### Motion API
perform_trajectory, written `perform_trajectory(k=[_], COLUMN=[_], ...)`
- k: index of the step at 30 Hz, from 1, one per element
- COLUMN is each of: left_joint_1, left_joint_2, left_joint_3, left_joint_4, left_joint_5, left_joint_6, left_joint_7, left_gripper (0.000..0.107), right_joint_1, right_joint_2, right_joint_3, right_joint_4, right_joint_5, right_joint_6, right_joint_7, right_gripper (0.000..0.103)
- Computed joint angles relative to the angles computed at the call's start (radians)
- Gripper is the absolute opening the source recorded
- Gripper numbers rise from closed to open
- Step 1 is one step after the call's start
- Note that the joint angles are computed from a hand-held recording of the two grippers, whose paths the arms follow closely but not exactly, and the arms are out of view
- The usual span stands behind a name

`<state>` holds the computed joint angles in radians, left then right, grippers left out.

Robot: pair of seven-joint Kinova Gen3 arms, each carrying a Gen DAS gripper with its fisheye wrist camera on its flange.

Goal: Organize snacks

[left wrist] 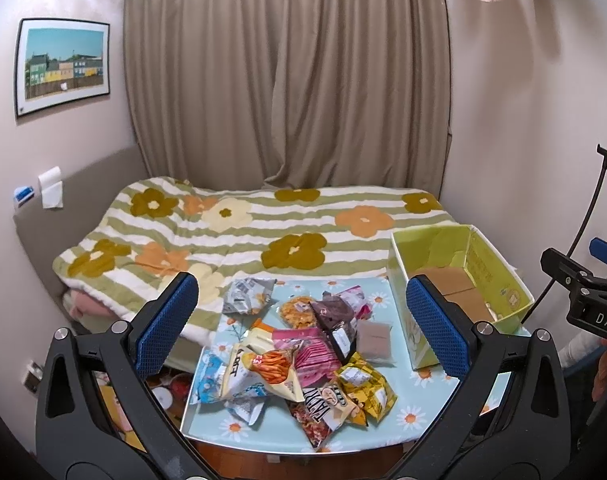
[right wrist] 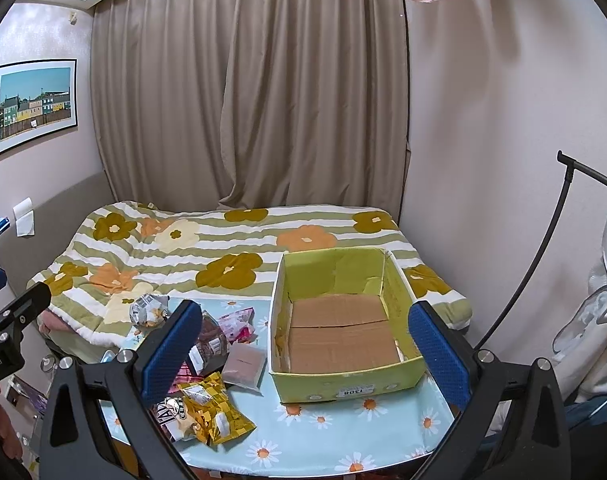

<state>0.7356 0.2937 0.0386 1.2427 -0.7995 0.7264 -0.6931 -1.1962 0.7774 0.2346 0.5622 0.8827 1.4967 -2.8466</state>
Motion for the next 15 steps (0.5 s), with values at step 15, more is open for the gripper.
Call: perform_trajectory(k=[15], left_joint_1=[-0.012], left_joint_2=[0.001], left_joint_3=[0.0], left_joint_4=[-0.006], left_joint_5=[0.012], left_joint_6=[0.003], left_joint_7=[-0.023], left_gripper=[0.103], right_joint_1=[0.008], right_joint_2=[0.011], right_joint_3=[0.002], right_joint_4=[-0.015], right_joint_5=[-0.017], right_joint_6=[-0.016], right_joint_7=[0.006], right_gripper=[0.102])
